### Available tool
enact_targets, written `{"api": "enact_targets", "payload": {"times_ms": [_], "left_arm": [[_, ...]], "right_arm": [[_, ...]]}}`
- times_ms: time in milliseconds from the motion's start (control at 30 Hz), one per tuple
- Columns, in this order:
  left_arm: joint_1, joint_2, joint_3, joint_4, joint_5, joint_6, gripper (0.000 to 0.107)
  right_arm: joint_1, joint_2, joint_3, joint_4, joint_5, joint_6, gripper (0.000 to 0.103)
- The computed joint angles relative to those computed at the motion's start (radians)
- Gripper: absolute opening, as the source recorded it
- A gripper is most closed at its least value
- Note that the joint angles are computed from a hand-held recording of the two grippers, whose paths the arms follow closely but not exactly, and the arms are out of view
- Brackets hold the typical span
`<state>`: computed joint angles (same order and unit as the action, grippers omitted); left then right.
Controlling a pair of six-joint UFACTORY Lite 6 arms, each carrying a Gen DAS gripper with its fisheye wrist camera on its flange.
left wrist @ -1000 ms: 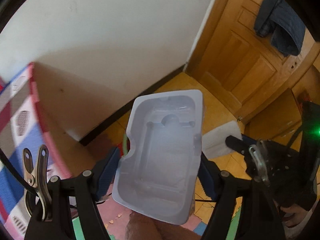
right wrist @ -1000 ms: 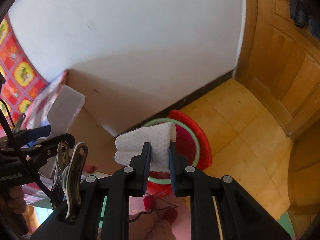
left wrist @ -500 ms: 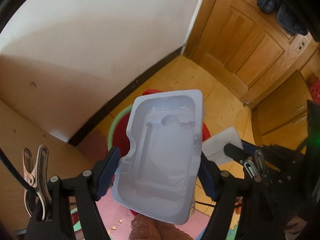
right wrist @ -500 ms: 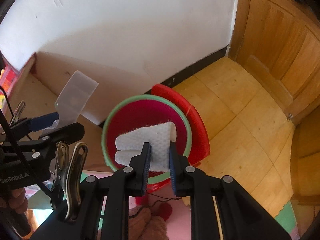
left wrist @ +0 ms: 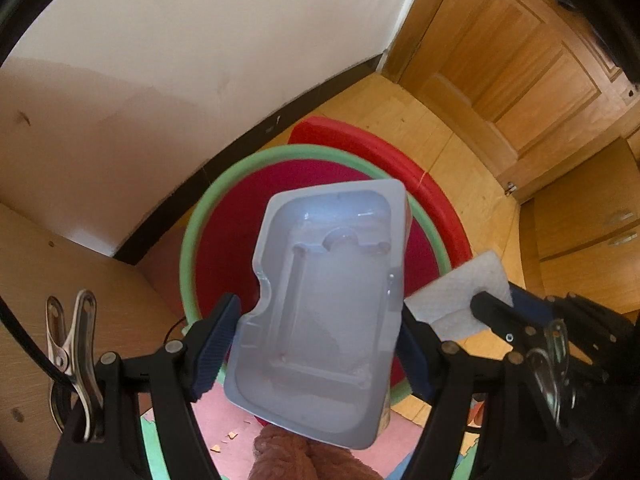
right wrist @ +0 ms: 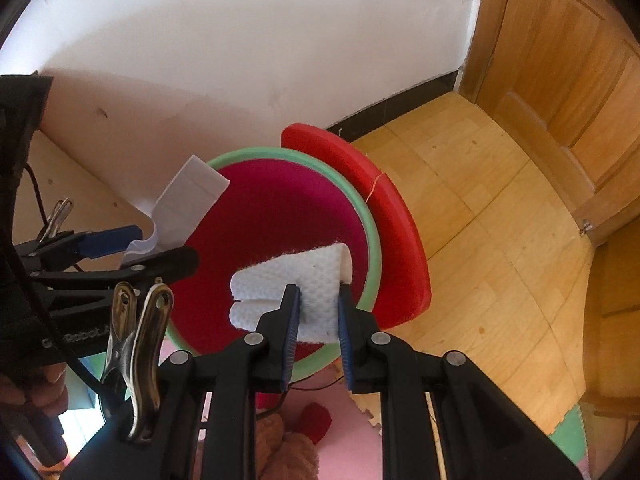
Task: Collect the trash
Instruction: 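Open the left tool over the bucket while the right tool releases the tissue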
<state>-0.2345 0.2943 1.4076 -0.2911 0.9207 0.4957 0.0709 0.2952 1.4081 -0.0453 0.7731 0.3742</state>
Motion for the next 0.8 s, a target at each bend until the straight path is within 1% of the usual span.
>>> {"api": "enact_targets", "payload": {"times_ms": [133,167,300,367,433,600,800], "left_arm": [[0.009,0.009,-0.008,-0.011,-0.004,0.005,0.079],[0.011,0.007,-0.011,-0.009,-0.005,0.001,0.082],[0.019,0.010,-0.018,-0.002,-0.017,0.001,0.084],[0.027,0.006,-0.019,-0.004,-0.019,0.005,0.085],[0.023,0.004,-0.021,-0.011,-0.025,0.003,0.086],[0.021,0.000,-0.021,-0.019,-0.030,0.002,0.087],[0.019,-0.010,0.008,-0.016,0.009,-0.013,0.087]], "right_arm": [[-0.019,0.009,-0.023,0.025,-0.021,-0.030,0.018],[-0.022,0.009,-0.028,0.032,-0.025,-0.034,0.020],[-0.035,0.010,-0.034,0.061,-0.031,-0.057,0.027],[-0.041,0.014,-0.027,0.070,-0.032,-0.072,0.034],[-0.043,0.012,-0.030,0.075,-0.037,-0.079,0.036],[-0.046,0.015,-0.017,0.080,-0.037,-0.086,0.037],[-0.048,0.020,0.020,0.083,-0.015,-0.108,0.037]]}}
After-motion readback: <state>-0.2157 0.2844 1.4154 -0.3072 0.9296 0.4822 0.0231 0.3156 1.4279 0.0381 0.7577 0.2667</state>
